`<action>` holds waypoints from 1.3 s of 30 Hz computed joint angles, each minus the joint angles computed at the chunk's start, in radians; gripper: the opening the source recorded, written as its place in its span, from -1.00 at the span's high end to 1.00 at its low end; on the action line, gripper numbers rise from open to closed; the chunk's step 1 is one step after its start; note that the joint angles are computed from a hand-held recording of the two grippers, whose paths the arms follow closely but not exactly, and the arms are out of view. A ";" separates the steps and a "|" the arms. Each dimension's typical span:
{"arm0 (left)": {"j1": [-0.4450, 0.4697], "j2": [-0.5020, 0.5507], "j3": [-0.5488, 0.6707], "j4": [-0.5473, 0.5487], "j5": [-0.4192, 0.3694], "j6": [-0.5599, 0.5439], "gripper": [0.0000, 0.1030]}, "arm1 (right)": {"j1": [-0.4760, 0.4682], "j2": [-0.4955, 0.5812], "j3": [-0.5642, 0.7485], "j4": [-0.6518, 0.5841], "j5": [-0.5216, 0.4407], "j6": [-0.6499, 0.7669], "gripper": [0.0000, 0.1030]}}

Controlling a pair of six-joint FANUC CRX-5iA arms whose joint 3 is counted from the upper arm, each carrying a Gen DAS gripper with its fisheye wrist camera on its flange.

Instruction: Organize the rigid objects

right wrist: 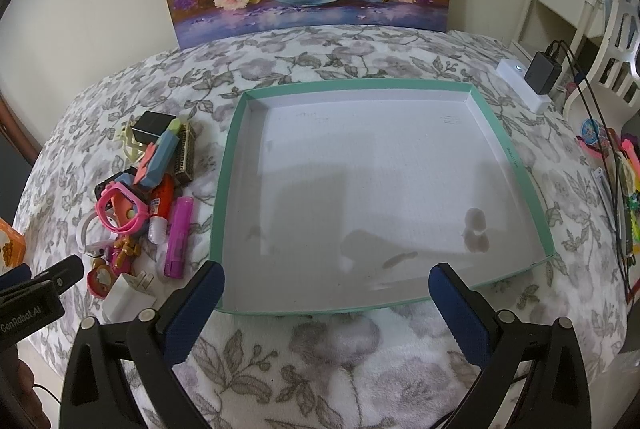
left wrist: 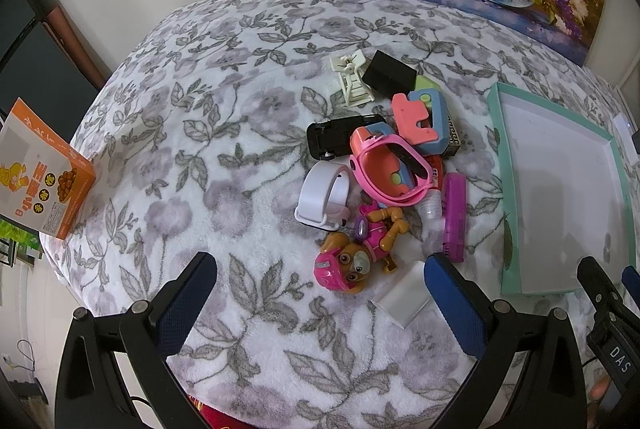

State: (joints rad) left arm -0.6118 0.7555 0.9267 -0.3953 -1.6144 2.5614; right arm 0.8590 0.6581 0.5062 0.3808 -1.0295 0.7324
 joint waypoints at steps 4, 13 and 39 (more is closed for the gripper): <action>0.000 0.001 0.002 0.000 -0.001 0.000 -1.00 | 0.001 0.003 0.005 0.000 -0.003 0.002 -1.00; 0.000 0.002 0.003 0.000 -0.002 0.000 -1.00 | -0.001 0.000 0.000 0.001 0.002 0.002 -1.00; 0.042 -0.115 -0.173 -0.023 0.045 0.118 -1.00 | 0.020 0.025 0.128 -0.245 0.103 0.333 -1.00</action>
